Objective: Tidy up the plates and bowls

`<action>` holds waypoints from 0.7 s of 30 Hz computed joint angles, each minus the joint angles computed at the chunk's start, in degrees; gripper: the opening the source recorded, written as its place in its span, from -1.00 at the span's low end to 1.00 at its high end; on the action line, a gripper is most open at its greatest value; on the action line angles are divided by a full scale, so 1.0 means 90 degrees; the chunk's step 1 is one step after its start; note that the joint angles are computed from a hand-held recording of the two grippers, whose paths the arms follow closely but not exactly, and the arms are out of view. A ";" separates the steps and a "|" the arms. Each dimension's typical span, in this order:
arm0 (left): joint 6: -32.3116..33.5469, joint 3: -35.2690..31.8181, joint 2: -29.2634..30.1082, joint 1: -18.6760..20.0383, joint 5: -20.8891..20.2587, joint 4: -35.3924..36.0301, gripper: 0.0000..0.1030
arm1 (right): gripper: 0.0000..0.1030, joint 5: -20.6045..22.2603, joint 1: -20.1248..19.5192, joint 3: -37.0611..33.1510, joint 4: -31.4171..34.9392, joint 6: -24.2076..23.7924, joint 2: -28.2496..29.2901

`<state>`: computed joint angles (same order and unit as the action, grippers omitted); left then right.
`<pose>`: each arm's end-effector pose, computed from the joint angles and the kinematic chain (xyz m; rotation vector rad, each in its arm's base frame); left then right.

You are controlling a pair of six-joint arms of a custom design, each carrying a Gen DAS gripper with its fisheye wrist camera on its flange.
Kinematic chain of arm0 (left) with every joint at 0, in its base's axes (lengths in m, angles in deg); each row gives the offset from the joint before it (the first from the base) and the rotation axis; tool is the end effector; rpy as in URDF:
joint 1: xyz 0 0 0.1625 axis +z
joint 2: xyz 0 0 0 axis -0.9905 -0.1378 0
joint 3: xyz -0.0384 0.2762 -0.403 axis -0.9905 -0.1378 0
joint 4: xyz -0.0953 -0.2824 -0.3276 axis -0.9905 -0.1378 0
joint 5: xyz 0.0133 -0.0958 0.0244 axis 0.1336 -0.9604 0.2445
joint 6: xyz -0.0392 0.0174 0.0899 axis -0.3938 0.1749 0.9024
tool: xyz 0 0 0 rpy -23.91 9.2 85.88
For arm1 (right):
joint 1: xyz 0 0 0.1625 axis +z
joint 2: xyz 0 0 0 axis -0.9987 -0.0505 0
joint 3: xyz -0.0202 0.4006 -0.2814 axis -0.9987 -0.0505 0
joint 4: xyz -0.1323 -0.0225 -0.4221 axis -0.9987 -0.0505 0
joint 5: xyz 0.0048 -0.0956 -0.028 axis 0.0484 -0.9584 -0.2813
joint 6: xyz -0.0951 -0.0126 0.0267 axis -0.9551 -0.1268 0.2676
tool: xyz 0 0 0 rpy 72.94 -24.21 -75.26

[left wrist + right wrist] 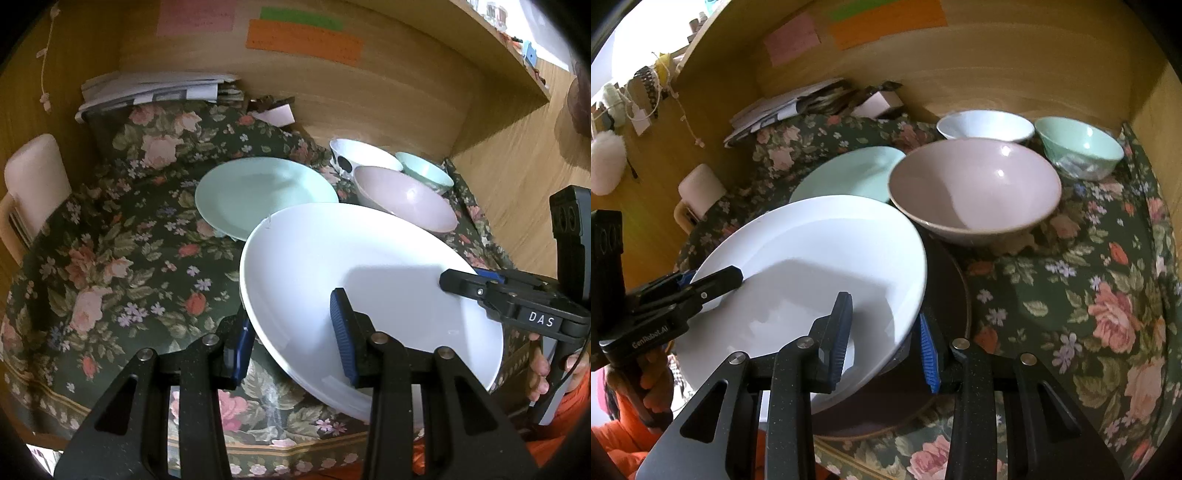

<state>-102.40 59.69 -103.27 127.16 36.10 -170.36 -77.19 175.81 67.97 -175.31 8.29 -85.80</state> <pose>-0.1800 -0.4884 0.0888 0.1763 2.2935 -1.0495 0.1146 -0.5627 0.0977 0.9072 -2.6829 0.6692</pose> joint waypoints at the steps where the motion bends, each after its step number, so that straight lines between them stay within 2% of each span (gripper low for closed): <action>1: -0.0020 -0.0003 0.0024 0.0007 -0.0013 0.0003 -0.23 | -0.40 -0.0011 -0.0020 0.0000 0.0014 0.0015 0.0006; 21: -0.0132 -0.0125 0.0242 0.0217 -0.0215 0.0128 -0.23 | -0.40 -0.0156 -0.0113 -0.0128 0.0281 0.0218 0.0126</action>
<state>-103.59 58.56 -101.10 129.10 34.17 -169.21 -78.59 174.80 66.81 -172.79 10.25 -84.67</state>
